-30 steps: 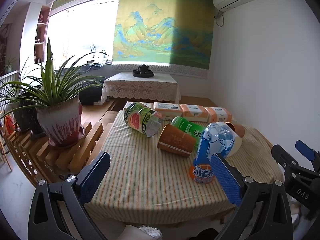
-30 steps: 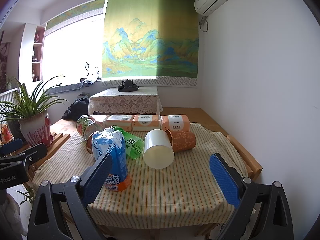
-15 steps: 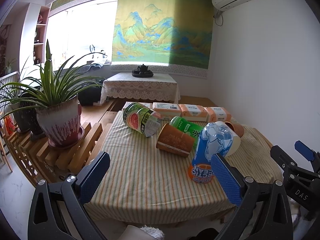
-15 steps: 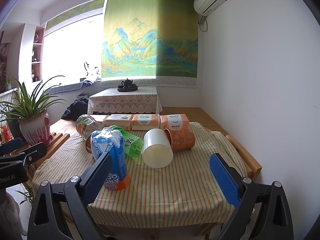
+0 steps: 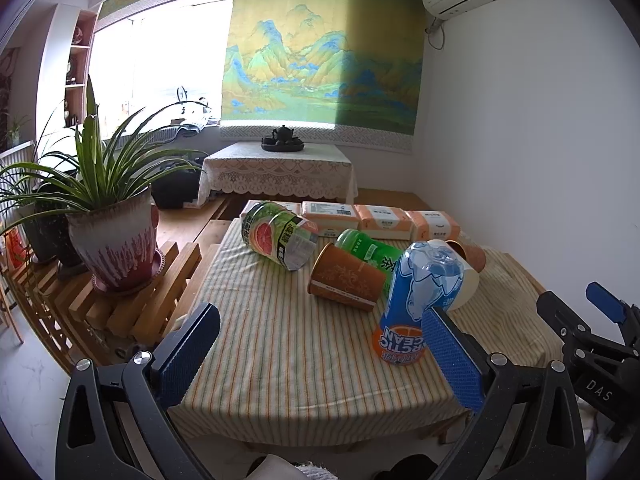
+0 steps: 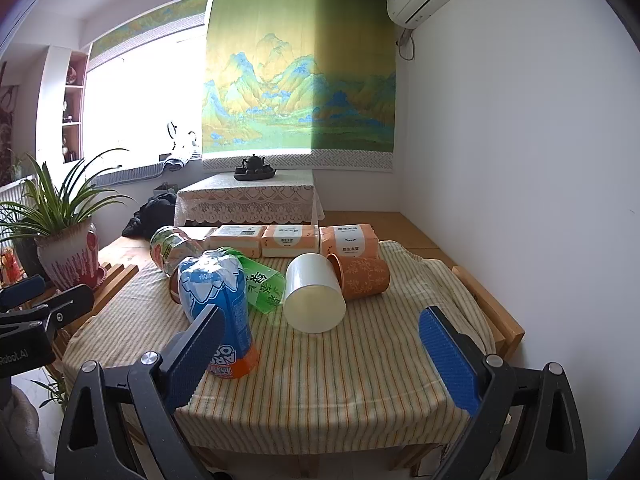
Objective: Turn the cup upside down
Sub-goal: 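Open the left gripper and pull it back from the bottle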
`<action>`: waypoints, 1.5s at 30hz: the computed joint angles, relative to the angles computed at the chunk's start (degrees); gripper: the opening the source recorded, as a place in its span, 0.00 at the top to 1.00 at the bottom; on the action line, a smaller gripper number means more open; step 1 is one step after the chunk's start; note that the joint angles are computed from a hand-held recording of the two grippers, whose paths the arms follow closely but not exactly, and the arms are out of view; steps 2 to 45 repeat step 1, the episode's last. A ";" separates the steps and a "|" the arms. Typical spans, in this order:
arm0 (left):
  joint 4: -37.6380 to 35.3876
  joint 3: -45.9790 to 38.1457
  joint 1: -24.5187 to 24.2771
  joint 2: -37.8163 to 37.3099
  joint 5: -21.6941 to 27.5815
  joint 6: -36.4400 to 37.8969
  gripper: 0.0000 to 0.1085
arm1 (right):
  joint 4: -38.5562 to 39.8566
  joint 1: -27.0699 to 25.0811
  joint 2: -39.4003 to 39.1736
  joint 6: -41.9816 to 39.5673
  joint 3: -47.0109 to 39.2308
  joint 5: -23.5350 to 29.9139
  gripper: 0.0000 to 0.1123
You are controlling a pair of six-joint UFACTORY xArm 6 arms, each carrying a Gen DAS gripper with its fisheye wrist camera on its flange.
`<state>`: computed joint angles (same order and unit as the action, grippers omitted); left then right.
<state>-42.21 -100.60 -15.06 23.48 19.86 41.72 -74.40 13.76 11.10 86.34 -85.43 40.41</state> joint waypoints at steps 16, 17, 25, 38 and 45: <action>0.15 0.14 -0.05 -0.01 -0.50 -0.23 0.06 | 0.04 -0.02 0.06 0.00 -0.05 -0.02 0.15; 0.15 0.14 -0.05 -0.01 -0.50 -0.23 0.06 | 0.04 -0.02 0.06 0.00 -0.05 -0.02 0.15; 0.15 0.14 -0.05 -0.01 -0.50 -0.23 0.06 | 0.04 -0.02 0.06 0.00 -0.05 -0.02 0.15; 0.15 0.14 -0.05 -0.01 -0.50 -0.23 0.06 | 0.04 -0.02 0.06 0.00 -0.05 -0.02 0.15; 0.15 0.14 -0.05 -0.01 -0.50 -0.23 0.06 | 0.04 -0.02 0.06 0.00 -0.05 -0.02 0.15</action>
